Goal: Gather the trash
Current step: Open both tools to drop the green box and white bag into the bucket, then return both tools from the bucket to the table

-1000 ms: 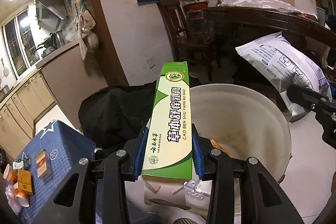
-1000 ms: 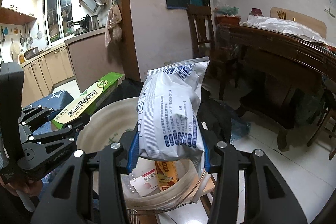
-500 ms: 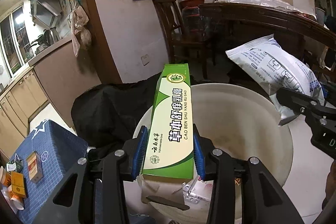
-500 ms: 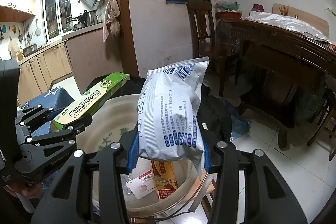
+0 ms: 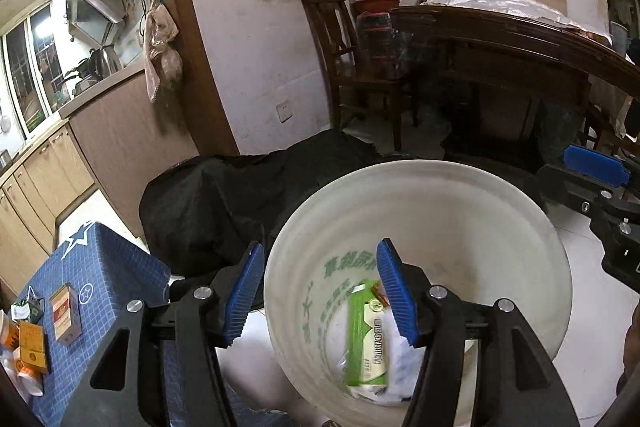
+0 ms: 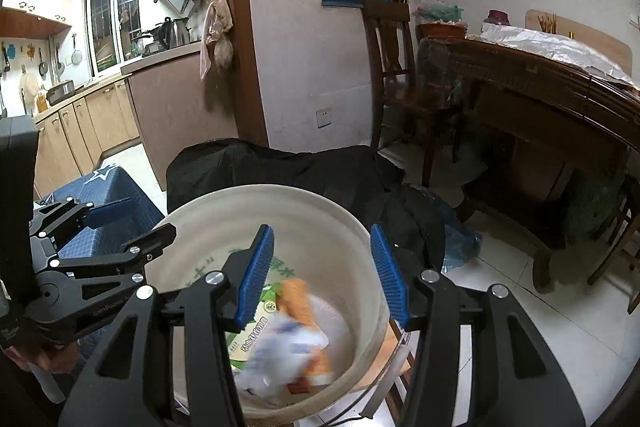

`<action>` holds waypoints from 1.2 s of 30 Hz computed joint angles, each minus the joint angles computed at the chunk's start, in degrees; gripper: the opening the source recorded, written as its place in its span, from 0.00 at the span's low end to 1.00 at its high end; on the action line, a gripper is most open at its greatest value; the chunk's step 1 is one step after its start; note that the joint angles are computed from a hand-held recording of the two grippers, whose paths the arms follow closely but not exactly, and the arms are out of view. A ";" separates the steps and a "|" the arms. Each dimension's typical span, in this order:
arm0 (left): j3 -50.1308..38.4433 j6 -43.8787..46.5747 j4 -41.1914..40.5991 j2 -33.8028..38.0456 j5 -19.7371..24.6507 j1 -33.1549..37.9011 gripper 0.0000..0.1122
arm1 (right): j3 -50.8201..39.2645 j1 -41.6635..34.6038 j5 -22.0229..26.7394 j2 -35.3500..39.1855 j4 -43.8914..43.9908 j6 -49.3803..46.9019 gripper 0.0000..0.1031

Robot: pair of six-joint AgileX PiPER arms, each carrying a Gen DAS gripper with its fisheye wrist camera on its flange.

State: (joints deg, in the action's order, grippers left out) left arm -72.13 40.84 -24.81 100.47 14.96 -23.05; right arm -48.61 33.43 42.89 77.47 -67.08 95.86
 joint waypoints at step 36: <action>6.82 27.40 -26.22 -3.34 10.83 62.82 0.54 | -49.58 13.31 -12.53 39.41 23.29 -33.19 0.35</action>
